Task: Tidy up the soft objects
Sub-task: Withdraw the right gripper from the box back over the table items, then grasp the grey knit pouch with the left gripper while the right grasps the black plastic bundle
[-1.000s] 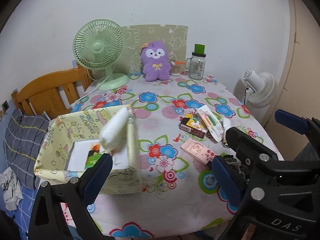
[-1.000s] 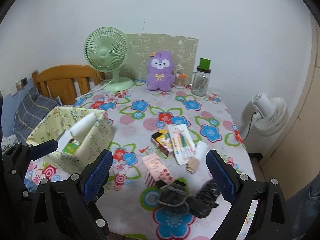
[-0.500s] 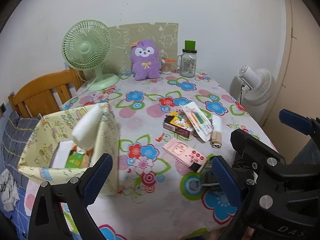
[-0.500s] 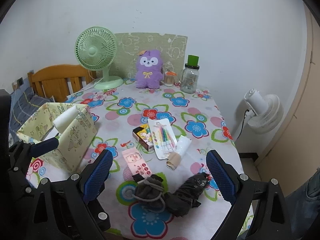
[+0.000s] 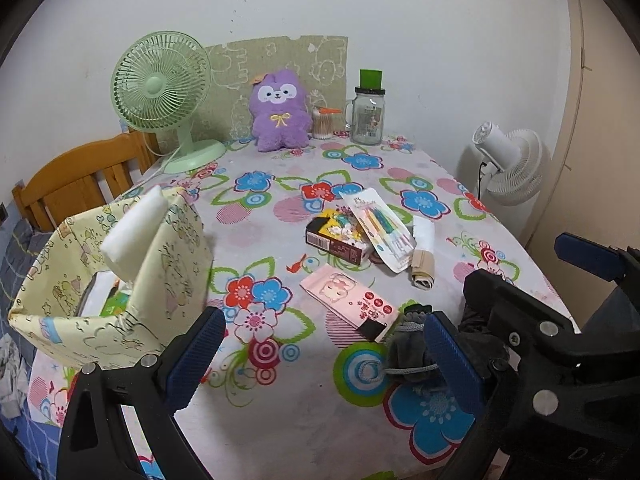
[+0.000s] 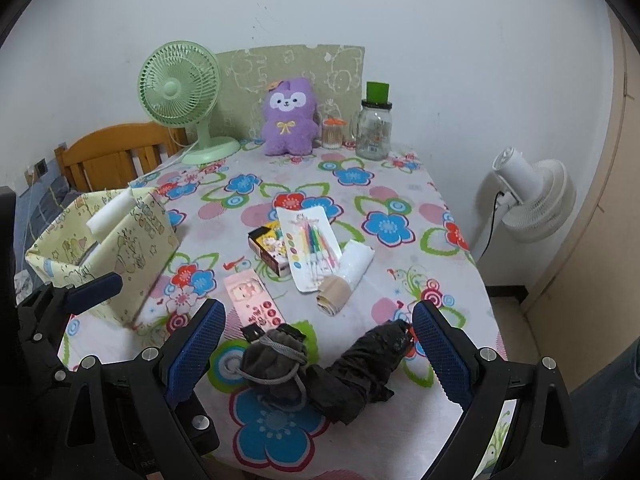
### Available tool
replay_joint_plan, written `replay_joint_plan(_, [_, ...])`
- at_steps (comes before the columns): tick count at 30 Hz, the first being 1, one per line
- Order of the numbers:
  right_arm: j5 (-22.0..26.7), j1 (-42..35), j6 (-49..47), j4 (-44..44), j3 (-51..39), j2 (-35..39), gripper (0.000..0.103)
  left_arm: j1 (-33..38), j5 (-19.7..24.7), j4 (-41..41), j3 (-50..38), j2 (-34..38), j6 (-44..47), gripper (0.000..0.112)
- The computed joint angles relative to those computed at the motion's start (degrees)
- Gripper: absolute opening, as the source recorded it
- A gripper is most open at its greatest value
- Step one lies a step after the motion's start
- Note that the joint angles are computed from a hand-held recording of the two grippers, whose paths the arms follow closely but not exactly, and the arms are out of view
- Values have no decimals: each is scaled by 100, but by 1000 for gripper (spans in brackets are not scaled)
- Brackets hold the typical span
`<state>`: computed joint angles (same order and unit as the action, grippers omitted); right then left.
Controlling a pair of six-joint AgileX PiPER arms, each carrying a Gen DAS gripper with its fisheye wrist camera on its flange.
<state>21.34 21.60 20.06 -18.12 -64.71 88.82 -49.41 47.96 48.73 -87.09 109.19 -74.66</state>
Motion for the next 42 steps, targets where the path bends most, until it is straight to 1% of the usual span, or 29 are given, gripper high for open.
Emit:
replay_joint_plan(5, [-285,-143,-88,8,211,71,96,26,-14,-224,-197,250,156,100])
replay_joint_plan(12, [-579,-443,-801,652,369,258,96,-24,-14,-339,-538,657,301,100])
replay_joint_plan(17, [-818,-719,-1661,1537,507,345,96,-47,-73,-409,-739,871,339,100])
replay_joint_plan(21, [-1005,-815,-1506,1349,673,352,96,-86,-63,-469,-921,1058,455,100])
replay_joint_plan(23, [-1057,-867,-1645,1490,723,367,96,-108,-30,-463,-1016,1160,494,99])
replay_joint_plan(25, [-1091,-925,-1846,1694,775,390,96,-123,22,-488,-1121,1264,561,95])
replay_joint_plan(29, [-1118,-1001,-2002,1861,800,460,96,-100,-105,-628,-1193,1354,663,90])
replay_joint_plan(31, [-1108,-1037,-2064,1950,806,478,96,-93,-142,-719,-1258,1398,764,81])
replay_joint_plan(32, [-1102,-1047,-2062,1958,803,487,96,-86,-181,-776,-1284,1414,835,79])
replay_joint_plan(34, [-1091,-1077,-2107,2025,790,514,96,-78,-280,-888,-1324,1438,973,70])
replay_joint_plan(35, [-1077,-1086,-2099,2024,777,532,96,-76,-320,-943,-1348,1456,1043,67])
replay_joint_plan(37, [-1065,-1104,-2084,2013,766,557,96,-62,-457,-1071,-1343,1459,1185,55])
replay_joint_plan(39, [-1063,-1113,-2030,1963,757,574,96,-33,-567,-1236,-1354,1460,1326,53])
replay_joint_plan(42, [-1048,-1126,-2090,2045,750,580,96,-43,-565,-1236,-1358,1446,1378,47])
